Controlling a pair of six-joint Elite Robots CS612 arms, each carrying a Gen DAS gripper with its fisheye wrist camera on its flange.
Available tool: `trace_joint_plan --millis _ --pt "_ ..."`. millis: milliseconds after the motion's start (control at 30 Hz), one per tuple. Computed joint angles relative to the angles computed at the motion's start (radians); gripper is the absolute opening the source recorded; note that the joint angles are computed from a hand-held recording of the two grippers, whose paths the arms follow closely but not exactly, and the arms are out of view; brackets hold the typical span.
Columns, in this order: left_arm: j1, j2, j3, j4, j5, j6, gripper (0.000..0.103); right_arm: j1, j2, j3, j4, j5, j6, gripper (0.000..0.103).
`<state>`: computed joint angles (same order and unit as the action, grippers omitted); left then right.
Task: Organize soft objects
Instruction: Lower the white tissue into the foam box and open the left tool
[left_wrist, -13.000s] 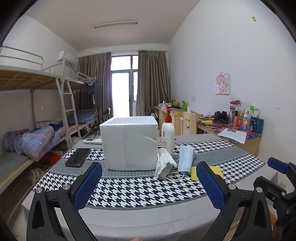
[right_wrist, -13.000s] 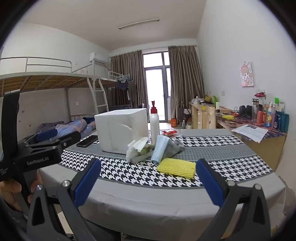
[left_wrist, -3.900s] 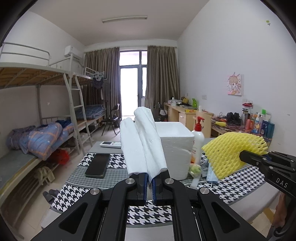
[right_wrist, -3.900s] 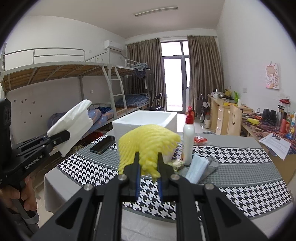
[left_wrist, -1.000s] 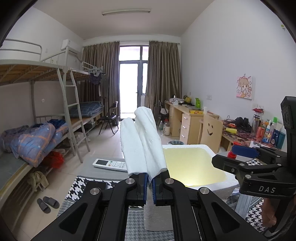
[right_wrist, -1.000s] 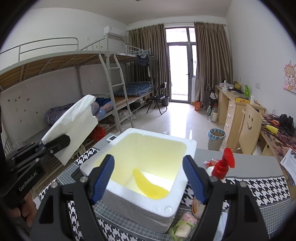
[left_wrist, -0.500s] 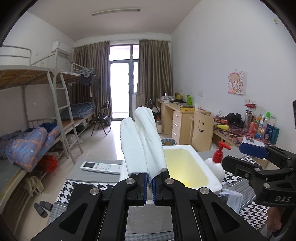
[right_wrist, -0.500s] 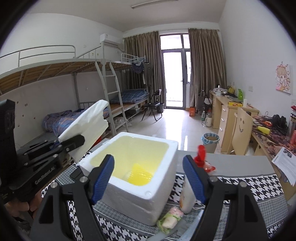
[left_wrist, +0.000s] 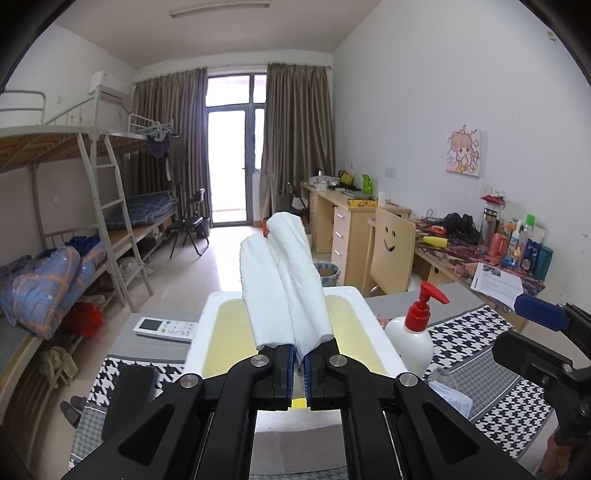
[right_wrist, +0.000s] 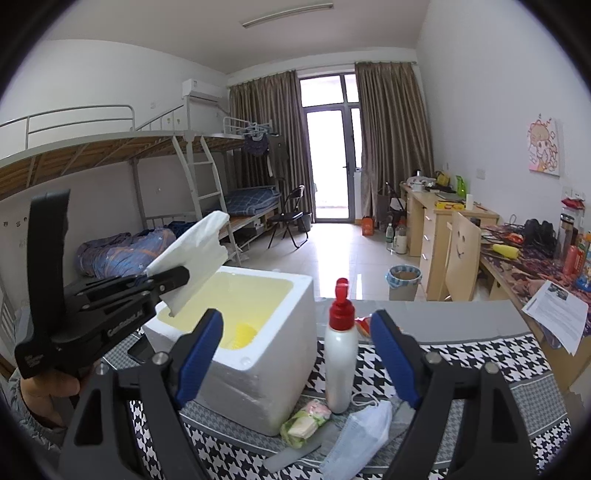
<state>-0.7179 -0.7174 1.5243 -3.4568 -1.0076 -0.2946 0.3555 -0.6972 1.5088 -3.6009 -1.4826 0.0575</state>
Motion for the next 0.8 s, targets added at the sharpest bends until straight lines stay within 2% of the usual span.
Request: trace_joint_plan --millis 433,467,533,600,700,800 --pt "0.008 0.013 -0.048 0.123 -0.007 -0.037 0.004 -0.005 -0.006 0.02 -0.016 -0.019 0.02 0.085" --pt "0.008 0.015 -0.054 0.13 -0.009 -0.04 0.007 -0.004 -0.007 0.022 -0.019 -0.02 0.021 0.085" --pt "0.007 0.016 -0.057 0.142 -0.002 -0.043 0.025 -0.004 -0.007 0.024 -0.024 -0.022 0.02 0.085" --pt "0.005 0.017 -0.055 0.134 0.016 -0.05 0.067 -0.005 -0.009 0.026 -0.025 -0.022 0.02 0.085" --pt "-0.003 0.019 -0.048 0.09 0.065 -0.046 0.092 -0.005 -0.01 0.03 -0.033 -0.024 0.02 0.085" --pt "-0.007 0.017 -0.039 0.059 0.076 -0.032 0.1 -0.006 -0.011 0.034 -0.04 -0.023 0.021 0.085"
